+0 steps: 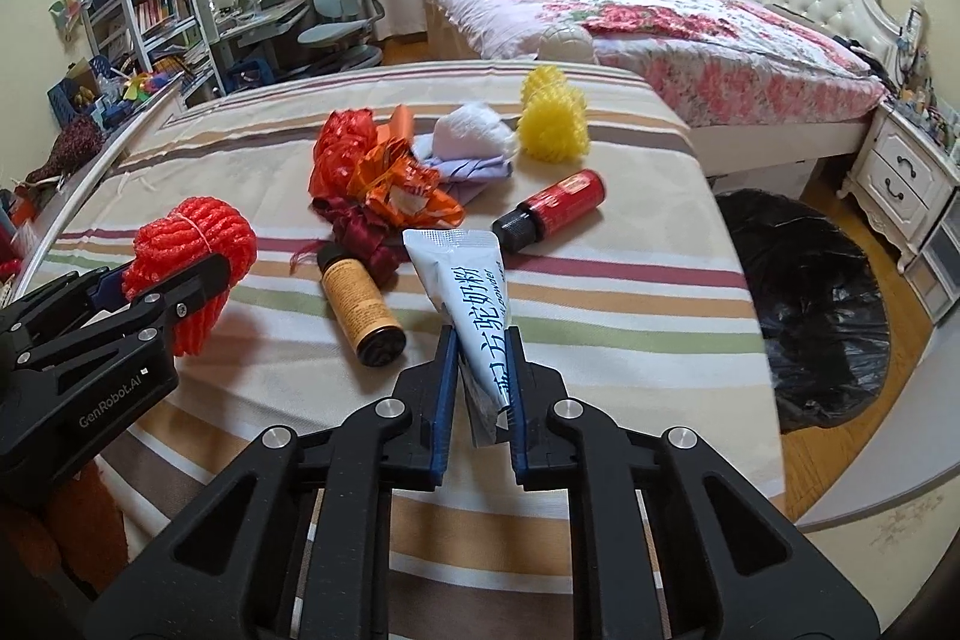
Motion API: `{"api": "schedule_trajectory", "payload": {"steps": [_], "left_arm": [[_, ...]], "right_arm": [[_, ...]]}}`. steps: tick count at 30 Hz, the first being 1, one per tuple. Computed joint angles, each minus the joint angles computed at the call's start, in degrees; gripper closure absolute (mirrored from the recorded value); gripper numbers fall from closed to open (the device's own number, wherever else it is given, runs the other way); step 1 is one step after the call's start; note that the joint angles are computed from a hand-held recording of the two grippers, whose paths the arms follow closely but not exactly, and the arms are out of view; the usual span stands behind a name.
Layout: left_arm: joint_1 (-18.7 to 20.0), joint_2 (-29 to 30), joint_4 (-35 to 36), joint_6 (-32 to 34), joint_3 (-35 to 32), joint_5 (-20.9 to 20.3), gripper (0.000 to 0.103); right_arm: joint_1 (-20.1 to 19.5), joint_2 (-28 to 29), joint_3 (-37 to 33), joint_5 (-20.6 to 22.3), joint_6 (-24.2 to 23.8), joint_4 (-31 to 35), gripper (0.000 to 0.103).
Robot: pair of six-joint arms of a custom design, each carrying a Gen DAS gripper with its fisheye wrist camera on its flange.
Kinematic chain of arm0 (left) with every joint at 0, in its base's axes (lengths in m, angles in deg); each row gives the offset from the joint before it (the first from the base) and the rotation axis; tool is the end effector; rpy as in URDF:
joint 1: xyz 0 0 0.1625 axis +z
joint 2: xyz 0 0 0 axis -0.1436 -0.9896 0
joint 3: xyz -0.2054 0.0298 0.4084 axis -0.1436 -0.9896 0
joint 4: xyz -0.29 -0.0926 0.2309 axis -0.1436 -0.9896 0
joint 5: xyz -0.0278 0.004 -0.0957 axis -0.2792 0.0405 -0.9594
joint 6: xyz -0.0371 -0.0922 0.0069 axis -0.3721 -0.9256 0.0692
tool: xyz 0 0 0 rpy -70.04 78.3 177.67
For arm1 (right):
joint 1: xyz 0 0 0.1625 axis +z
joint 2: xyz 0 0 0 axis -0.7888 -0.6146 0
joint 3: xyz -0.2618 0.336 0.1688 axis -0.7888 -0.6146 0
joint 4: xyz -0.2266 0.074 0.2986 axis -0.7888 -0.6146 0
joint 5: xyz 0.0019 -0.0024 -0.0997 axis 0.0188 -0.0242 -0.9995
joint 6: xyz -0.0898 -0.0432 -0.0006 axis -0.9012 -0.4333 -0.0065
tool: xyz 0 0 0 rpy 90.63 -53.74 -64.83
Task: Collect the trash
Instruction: 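Grasp the white toothpaste tube with the right tool while the left tool holds the red net, then carry the tube and net over the black bin and open both tools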
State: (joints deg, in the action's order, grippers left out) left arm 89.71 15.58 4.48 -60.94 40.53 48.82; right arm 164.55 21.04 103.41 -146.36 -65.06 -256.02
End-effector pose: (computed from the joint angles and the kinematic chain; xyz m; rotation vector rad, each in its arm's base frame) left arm 0.0802 -0.6673 0.2683 0.6396 2.3117 -0.8575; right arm 0.3323 -0.6363 -0.1559 0.3774 -2.2772 0.9004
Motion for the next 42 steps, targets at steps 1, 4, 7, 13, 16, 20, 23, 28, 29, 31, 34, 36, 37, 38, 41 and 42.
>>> {"api": "schedule_trajectory", "payload": {"steps": [1,4,7,13,16,20,23,28,29,31,34,36,37,38,41,42], "left_arm": [[-0.24,0.16,0.25,-0.05,-0.22,0.28,0.059],[-1.23,0.42,-0.21,0.1,0.22,0.88,0.059],[-2.37,1.11,-0.47,0.13,0.54,1.48,0.059],[-5.27,3.7,-0.93,0.2,0.28,2.8,0.059],[-6.63,5.59,-1.05,0.36,-0.49,3.36,0.059],[-8.37,8.5,-1.28,1.31,-1.75,3.86,0.059],[-9.45,11.47,-0.51,1.59,-4.04,3.74,0.059],[-10.59,16.94,2.15,1.05,-9.85,2.83,0.059],[-10.75,17.79,2.79,0.71,-10.93,2.57,0.059],[-11.15,20.08,4.42,0.05,-13.84,1.86,0.059],[-11.56,22.47,5.58,-0.04,-16.56,0.91,0.059],[-11.76,23.74,6.43,-0.01,-18.1,0.31,0.059],[-11.87,24.52,7.14,-0.14,-19.17,0.0,0.059],[-11.98,24.91,7.5,-0.25,-19.63,-0.25,0.059],[-12.28,26.66,8.81,-0.43,-21.84,-1.1,0.059],[-12.4,27.23,9.29,-0.56,-22.61,-1.35,0.059]], "right_arm": [[-0.02,-0.24,0.38,-0.44,-0.3,-1.06,0.088],[-0.3,-1.41,2.13,-1.45,-0.74,-4.33,0.088],[-0.9,-2.87,4.11,-2.94,-1.39,-8.42,0.088],[-3.05,-5.52,6.95,-5.97,-3.35,-16.53,0.088],[-4.37,-6.05,6.89,-7.54,-5.62,-20.51,0.088],[-6.89,-7.31,7.61,-7.5,-5.82,-23.05,0.088],[-8.55,-7.98,8.02,-7.13,-4.99,-23.8,0.088],[-11.2,-9.23,8.49,-6.06,-3.62,-23.76,0.088],[-11.55,-9.26,8.34,-6.07,-3.43,-23.48,0.088],[-12.33,-9.44,8.26,-5.88,-3.0,-22.99,0.088],[-13.31,-9.66,8.25,-5.43,-2.07,-22.24,0.088],[-13.86,-9.89,8.51,-5.24,-1.7,-22.11,0.088],[-14.13,-10.01,8.54,-5.16,-1.58,-21.96,0.088],[-14.39,-10.03,8.48,-5.16,-1.47,-21.82,0.088],[-14.95,-10.32,8.64,-5.07,-1.45,-21.78,0.088],[-15.21,-10.49,8.79,-4.96,-1.4,-21.83,0.088]]}}
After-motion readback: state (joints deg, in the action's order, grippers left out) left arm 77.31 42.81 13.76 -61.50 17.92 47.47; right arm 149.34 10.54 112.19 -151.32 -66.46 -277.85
